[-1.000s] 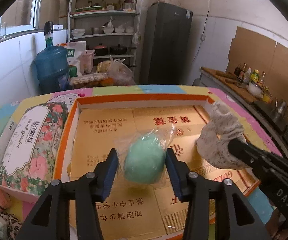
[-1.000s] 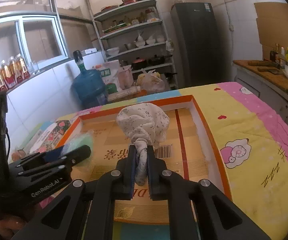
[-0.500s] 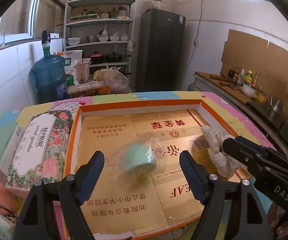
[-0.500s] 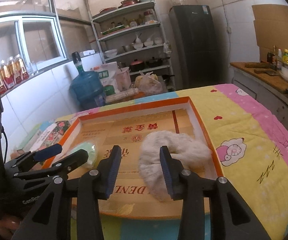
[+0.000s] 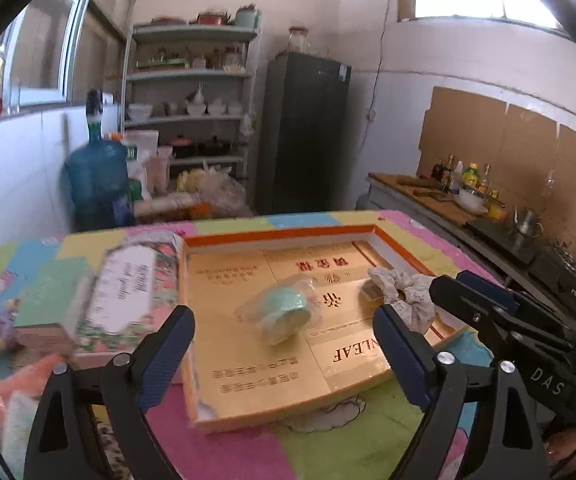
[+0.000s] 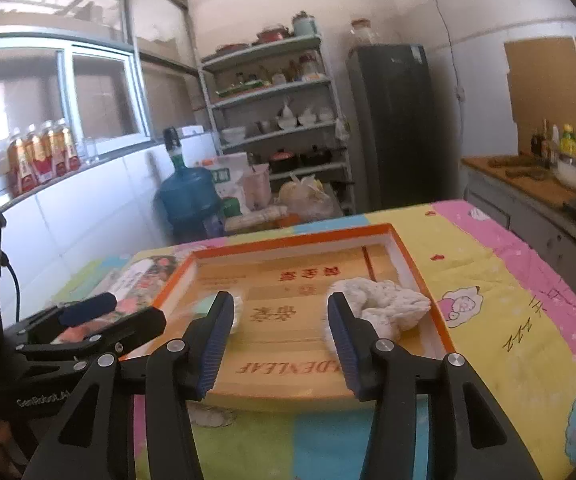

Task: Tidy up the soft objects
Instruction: 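Move both tools back to the pile toward the tissue packs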

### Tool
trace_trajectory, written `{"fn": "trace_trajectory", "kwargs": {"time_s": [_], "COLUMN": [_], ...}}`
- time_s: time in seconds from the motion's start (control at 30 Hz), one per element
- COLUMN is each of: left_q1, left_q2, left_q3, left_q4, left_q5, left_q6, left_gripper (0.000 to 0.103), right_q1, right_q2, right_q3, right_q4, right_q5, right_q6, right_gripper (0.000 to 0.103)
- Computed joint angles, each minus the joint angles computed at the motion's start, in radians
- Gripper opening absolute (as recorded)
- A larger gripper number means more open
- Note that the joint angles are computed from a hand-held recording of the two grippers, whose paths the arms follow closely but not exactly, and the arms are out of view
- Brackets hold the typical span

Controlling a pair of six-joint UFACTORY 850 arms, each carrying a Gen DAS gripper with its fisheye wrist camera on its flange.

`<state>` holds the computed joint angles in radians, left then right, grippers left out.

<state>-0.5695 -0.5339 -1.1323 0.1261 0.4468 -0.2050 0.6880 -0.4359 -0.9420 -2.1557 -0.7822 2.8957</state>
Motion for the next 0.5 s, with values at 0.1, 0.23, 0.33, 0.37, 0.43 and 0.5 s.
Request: {"fn": "trace_trajectory", "kwargs": {"time_s": [0.1, 0.23, 0.33, 0.37, 0.43, 0.5], "left_q1": [0.014, 0.045, 0.075, 0.08, 0.078, 0.078], "left_q2": [0.043, 0.105, 0.146, 0.162, 0.184, 0.203], "left_q3": [0.064, 0.155, 0.206, 0.222, 0.249, 0.276], "left_q4": [-0.038, -0.081, -0.081, -0.121, -0.229, -0.316], "left_q5": [0.062, 0.155, 0.184, 0.183, 0.188, 0.208], "left_q6": [0.068, 0.1, 0.069, 0.116, 0.242, 0.331], "left_gripper": [0.099, 0.099, 0.099, 0.099, 0.099, 0.099], "right_q1": [0.044, 0.08, 0.107, 0.115, 0.131, 0.149], "right_q2": [-0.001, -0.002, -0.013, -0.018, -0.03, -0.046], "right_q3": [-0.009, -0.015, -0.031, -0.039, -0.058, -0.085], "right_q4": [0.063, 0.084, 0.112, 0.12, 0.133, 0.15], "right_q5": [-0.042, -0.059, -0.069, -0.071, -0.069, -0.066], "right_q6": [-0.039, -0.029, -0.039, -0.047, -0.063, -0.088], "right_gripper": [0.054, 0.057, 0.057, 0.057, 0.057, 0.057]}}
